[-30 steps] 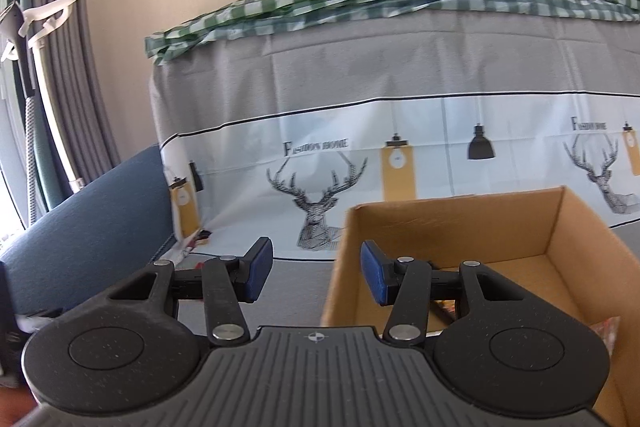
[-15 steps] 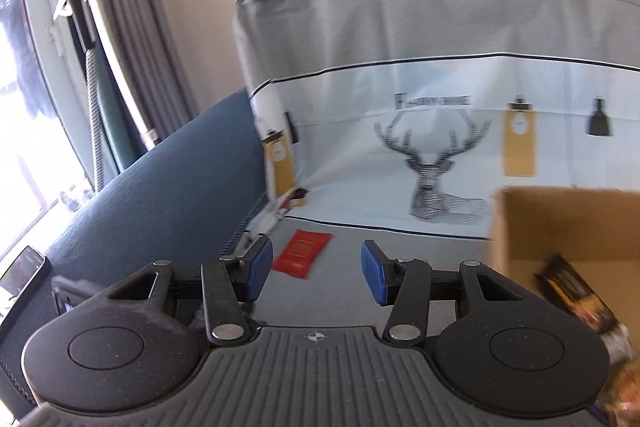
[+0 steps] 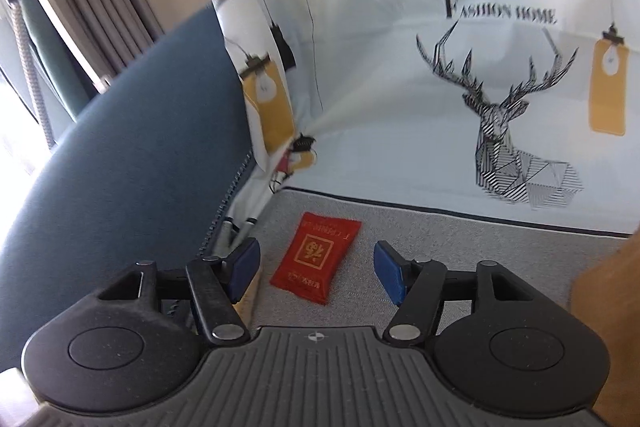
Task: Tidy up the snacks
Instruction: 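Grasp the white peanut bar with the left tool while the right tool grasps the red packet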
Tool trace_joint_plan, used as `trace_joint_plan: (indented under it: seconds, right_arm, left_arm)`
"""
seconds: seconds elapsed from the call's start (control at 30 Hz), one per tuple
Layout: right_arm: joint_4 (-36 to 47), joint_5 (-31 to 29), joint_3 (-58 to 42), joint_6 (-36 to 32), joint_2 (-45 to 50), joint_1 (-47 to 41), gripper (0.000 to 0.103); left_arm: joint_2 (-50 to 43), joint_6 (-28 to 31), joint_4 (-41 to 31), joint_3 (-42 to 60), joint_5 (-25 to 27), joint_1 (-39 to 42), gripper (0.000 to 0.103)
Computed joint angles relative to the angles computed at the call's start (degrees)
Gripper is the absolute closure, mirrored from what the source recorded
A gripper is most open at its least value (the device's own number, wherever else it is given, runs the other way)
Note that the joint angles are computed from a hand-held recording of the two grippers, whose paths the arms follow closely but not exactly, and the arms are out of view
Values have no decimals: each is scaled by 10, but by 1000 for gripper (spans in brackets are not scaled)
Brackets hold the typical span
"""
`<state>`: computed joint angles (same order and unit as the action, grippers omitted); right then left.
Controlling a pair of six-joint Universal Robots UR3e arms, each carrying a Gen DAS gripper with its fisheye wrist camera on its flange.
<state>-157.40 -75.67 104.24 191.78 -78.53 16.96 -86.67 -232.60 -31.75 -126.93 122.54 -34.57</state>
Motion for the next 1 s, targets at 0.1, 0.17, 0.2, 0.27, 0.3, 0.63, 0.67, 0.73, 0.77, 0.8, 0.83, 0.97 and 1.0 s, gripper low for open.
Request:
trace_joint_plan:
  seconds: [0.1, 0.17, 0.2, 0.27, 0.3, 0.63, 0.67, 0.73, 0.77, 0.8, 0.83, 0.97, 1.0]
  right_arm:
    - [16, -29, -64, 2, 74, 23, 36]
    - [36, -44, -115, 11, 121, 36, 35]
    - [44, -50, -140, 14, 143, 44, 33]
    - [62, -59, -192, 17, 186, 59, 30]
    - [73, -71, -219, 19, 208, 70, 29]
    - [127, -207, -392, -42, 327, 156, 47]
    - [117, -204, -380, -47, 320, 154, 48]
    - [103, -199, -353, -58, 305, 149, 50]
    - [94, -201, -335, -64, 294, 147, 50]
    - [83, -206, -319, -69, 284, 147, 51]
    - [74, -207, -298, -72, 270, 144, 51]
    - [35, -201, -191, -79, 185, 128, 52]
    - [26, -199, -163, -79, 161, 122, 52]
  left_arm:
    - [74, -81, -53, -22, -53, 24, 60]
    - [114, -136, -87, -32, -76, 29, 60]
    - [129, -158, -99, -35, -85, 29, 60]
    - [144, -195, -123, -35, -92, 25, 59]
    - [149, -205, -133, -32, -96, 24, 59]
    - [171, -198, -139, -37, -127, 53, 58]
    - [174, -194, -138, -39, -130, 57, 58]
    - [189, -184, -142, -46, -136, 69, 58]
    - [192, -182, -144, -46, -137, 71, 58]
    - [195, -179, -149, -44, -139, 74, 58]
    - [195, -177, -152, -42, -139, 76, 58]
    - [188, -166, -155, -32, -146, 84, 59]
    - [180, -161, -148, -31, -148, 88, 59]
